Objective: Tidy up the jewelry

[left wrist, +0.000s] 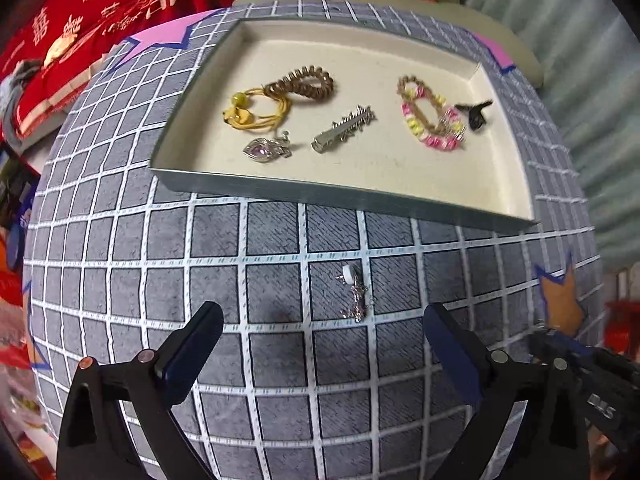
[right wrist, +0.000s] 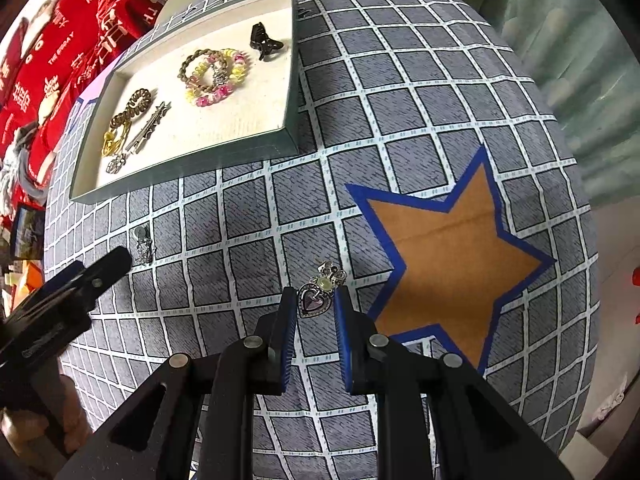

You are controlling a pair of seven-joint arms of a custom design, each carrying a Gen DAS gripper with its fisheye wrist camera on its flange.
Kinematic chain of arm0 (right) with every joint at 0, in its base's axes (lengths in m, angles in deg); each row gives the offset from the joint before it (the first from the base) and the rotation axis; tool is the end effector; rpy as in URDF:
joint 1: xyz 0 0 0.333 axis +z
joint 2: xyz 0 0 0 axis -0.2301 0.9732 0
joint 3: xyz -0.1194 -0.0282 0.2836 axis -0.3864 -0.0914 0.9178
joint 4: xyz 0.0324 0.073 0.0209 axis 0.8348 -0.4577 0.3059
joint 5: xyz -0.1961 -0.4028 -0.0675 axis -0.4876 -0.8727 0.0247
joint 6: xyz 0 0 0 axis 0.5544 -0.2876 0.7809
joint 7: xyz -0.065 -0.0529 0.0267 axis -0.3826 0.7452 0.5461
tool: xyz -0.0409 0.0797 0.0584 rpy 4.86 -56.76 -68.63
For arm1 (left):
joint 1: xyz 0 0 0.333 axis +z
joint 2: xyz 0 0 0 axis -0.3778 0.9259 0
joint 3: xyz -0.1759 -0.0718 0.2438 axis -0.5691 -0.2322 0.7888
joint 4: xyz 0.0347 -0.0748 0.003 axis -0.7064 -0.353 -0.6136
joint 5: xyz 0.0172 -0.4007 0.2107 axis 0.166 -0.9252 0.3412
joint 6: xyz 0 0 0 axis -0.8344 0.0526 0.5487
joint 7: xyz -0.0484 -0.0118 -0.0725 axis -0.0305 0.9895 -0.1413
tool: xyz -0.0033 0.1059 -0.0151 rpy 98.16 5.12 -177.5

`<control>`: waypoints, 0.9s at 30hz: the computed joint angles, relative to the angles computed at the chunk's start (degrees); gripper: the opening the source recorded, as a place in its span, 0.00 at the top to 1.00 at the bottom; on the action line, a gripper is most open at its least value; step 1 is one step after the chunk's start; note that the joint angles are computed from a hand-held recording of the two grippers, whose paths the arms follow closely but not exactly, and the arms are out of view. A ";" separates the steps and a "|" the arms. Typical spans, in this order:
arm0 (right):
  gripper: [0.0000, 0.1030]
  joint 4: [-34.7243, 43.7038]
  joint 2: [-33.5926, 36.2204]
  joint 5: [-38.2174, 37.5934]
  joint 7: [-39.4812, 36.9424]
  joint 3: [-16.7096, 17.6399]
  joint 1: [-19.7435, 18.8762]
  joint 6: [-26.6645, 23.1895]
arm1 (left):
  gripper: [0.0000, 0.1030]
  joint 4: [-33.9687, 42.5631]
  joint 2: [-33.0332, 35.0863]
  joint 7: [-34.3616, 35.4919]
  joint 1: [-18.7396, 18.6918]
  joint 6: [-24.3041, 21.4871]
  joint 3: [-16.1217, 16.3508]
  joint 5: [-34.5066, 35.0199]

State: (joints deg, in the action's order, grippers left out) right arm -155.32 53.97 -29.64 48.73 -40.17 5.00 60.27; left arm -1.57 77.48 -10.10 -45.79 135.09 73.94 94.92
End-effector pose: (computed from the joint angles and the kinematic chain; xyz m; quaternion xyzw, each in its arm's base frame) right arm 0.6920 0.3531 0.3772 -0.7046 0.6991 0.0392 0.1152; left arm 0.6956 -0.4323 0.3821 -0.7522 0.6437 -0.1125 0.0854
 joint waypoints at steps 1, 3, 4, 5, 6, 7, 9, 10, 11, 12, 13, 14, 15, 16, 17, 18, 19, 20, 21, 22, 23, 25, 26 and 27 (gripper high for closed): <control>0.80 -0.82 -0.61 0.14 0.02 -0.04 -0.18 0.12 | 0.01 1.65 1.32 0.34 -0.24 -0.64 0.08 0.10; 0.81 -1.32 -0.85 0.20 0.16 -0.11 -0.26 0.36 | 0.19 3.40 2.88 1.74 0.08 -1.22 -0.39 -0.97; 0.81 -2.25 -1.54 0.33 0.13 -0.13 -0.45 0.54 | 0.28 2.80 2.68 2.46 0.52 -1.02 -0.69 -1.67; 0.80 -2.78 -1.93 0.43 0.09 -0.15 -0.59 0.61 | 0.35 3.81 3.56 3.07 0.47 -1.22 -0.76 -2.00; 0.81 -2.99 -2.15 0.51 0.03 -0.19 -0.74 0.52 | 0.36 4.56 4.11 3.30 0.13 -1.52 -0.51 -1.81; 0.81 -3.80 -2.75 0.62 0.01 -0.24 -0.91 0.70 | 0.45 4.81 4.29 3.61 -0.26 -1.28 -0.18 -1.27; 0.80 -4.23 -3.12 0.71 0.18 -0.32 -1.01 0.80 | 0.77 5.21 4.55 4.80 -0.64 -0.92 -0.05 -0.77; 0.80 -4.83 -3.59 0.84 0.16 -0.35 -1.15 1.01 | 0.85 5.00 4.49 5.38 -0.39 -0.49 -0.32 -1.23; 0.81 -4.25 -3.16 0.69 0.37 -0.38 -0.99 0.90 | 0.85 4.85 4.42 5.40 -0.33 0.00 -0.40 -1.55; 0.81 -3.69 -2.76 0.57 0.54 -0.39 -0.84 0.83 | 0.85 3.61 3.68 5.31 0.09 1.16 -0.58 -2.09; 0.81 -3.26 -2.47 0.52 0.61 -0.36 -0.76 0.80 | 0.85 1.74 2.58 5.21 0.76 2.63 -0.97 -2.93; 0.81 -3.02 -2.31 0.49 0.65 -0.32 -0.70 0.88 | 0.85 -0.55 1.16 5.06 1.52 4.23 -1.40 -3.83; 0.80 -2.86 -2.20 0.47 0.65 -0.27 -0.64 0.98 | 0.85 -3.49 -0.83 4.95 2.30 5.68 -1.76 -4.54; 0.80 -3.01 -2.37 0.60 0.44 -0.17 -0.72 1.12 | 0.85 -5.59 -2.24 4.84 2.96 6.98 -2.14 -5.28; 0.80 -2.49 -2.03 0.59 0.44 -0.13 -0.63 1.04 | 0.85 -7.25 -3.41 4.75 3.51 8.10 -2.46 -5.92; 0.80 -1.57 -1.42 0.52 0.53 -0.10 -0.46 0.86 | 0.85 -9.24 -4.82 4.85 4.13 9.11 -2.71 -6.44; 0.80 -1.59 -1.51 0.63 0.38 -0.02 -0.49 0.96 | 0.85 -10.68 -5.94 4.86 4.56 9.89 -2.89 -6.81; 0.80 -1.11 -1.23 0.60 0.38 0.01 -0.39 0.91 | 0.85 -12.25 -7.20 4.73 4.82 10.53 -3.03 -7.01; 0.81 -0.84 -1.13 0.63 0.26 0.07 -0.36 0.89 | 0.85 -13.63 -8.37 4.77 5.18 11.18 -3.14 -7.24; 0.80 -0.73 -1.18 0.84 0.02 0.18 -0.42 0.94 | 0.85 -14.59 -9.28 4.77 5.44 11.57 -3.17 -7.34; 0.80 -0.24 -0.88 0.96 -0.06 0.24 -0.36 0.91 | 0.85 -15.56 -10.22 4.83 5.77 12.03 -3.22 -7.50; 0.80 0.33 -0.77 1.34 -0.48 0.41 -0.43 0.96 | 0.85 -16.38 -11.25 4.67 5.99 12.46 -3.12 -7.43; 0.80 0.80 -0.56 1.43 -0.61 0.44 -0.38 0.92 | 0.85 -17.08 -12.06 4.57 6.13 12.80 -3.05 -7.32; 0.80 1.33 -0.37 1.51 -0.82 0.48 -0.34 0.91 | 0.85 -16.08 -11.55 4.59 6.08 12.63 -2.91 -7.09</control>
